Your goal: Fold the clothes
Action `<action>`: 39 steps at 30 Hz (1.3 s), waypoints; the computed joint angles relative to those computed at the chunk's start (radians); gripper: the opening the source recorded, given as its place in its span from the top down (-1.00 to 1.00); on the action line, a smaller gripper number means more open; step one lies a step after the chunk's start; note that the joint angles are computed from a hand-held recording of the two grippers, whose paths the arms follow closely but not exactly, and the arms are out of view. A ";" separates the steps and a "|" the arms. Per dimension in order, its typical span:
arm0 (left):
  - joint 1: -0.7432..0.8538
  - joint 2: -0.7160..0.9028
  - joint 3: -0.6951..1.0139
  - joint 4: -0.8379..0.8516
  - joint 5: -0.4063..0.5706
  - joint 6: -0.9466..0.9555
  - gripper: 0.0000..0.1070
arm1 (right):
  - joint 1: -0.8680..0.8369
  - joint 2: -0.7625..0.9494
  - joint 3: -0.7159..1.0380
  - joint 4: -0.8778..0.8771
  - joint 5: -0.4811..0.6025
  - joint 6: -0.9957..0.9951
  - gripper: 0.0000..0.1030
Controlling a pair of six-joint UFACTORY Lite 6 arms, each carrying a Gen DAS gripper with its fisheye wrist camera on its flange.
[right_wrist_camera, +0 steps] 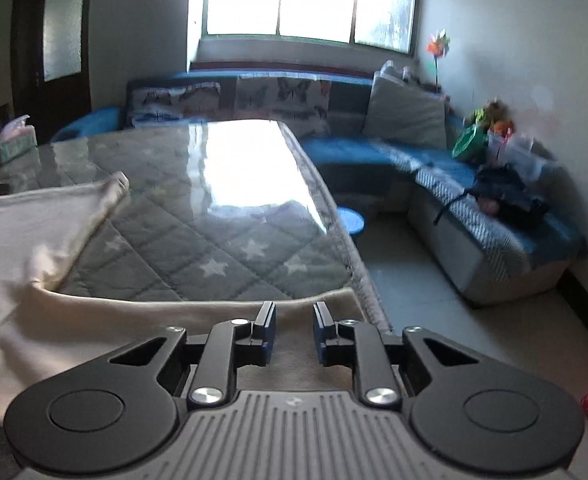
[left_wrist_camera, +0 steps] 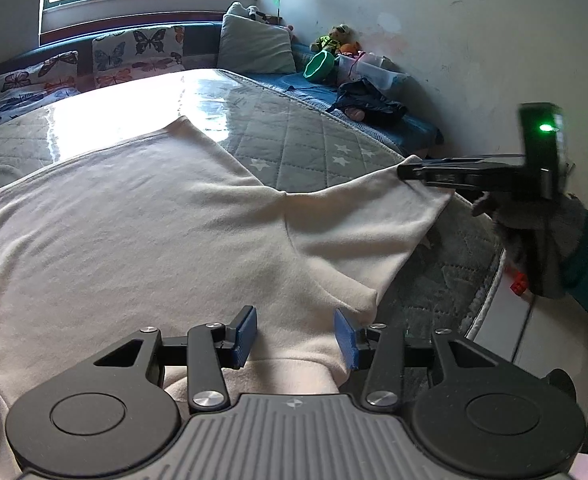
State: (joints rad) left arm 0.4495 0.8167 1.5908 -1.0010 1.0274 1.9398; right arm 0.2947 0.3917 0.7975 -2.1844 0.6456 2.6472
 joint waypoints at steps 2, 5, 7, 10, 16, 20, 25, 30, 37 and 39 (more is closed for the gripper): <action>0.003 0.005 0.007 0.002 0.004 0.005 0.13 | -0.012 0.026 0.020 0.004 0.010 -0.006 0.64; 0.005 0.003 0.003 0.002 0.004 0.020 0.13 | -0.017 0.014 0.021 0.027 0.013 -0.033 0.55; 0.005 -0.002 -0.001 0.002 0.003 0.023 0.13 | 0.007 -0.028 -0.007 0.020 0.010 -0.034 0.46; 0.004 -0.010 -0.007 0.000 0.006 0.016 0.13 | 0.078 -0.108 -0.064 -0.027 -0.021 -0.002 0.29; 0.002 -0.047 -0.041 -0.038 0.026 0.056 0.13 | 0.231 -0.135 -0.083 -0.119 -0.085 0.075 0.19; -0.012 -0.050 -0.054 -0.046 0.016 0.069 0.16 | 0.302 -0.082 -0.052 -0.067 -0.076 0.033 0.19; -0.019 -0.042 -0.067 -0.039 -0.001 0.086 0.16 | 0.328 -0.092 -0.081 0.070 -0.020 -0.073 0.06; -0.016 -0.037 -0.074 -0.040 -0.009 0.089 0.16 | 0.252 -0.139 -0.146 0.007 -0.039 0.035 0.06; 0.075 -0.013 0.004 -0.085 0.049 0.034 0.15 | 0.256 -0.172 -0.147 0.017 -0.044 0.024 0.05; 0.116 0.010 0.050 -0.094 0.052 0.007 0.15 | 0.261 -0.165 -0.121 0.007 -0.056 0.007 0.05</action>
State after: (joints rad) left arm 0.5656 0.8269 1.6406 -1.0946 1.0793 1.9467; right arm 0.5556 0.2268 0.6762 -2.1774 0.5894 2.6541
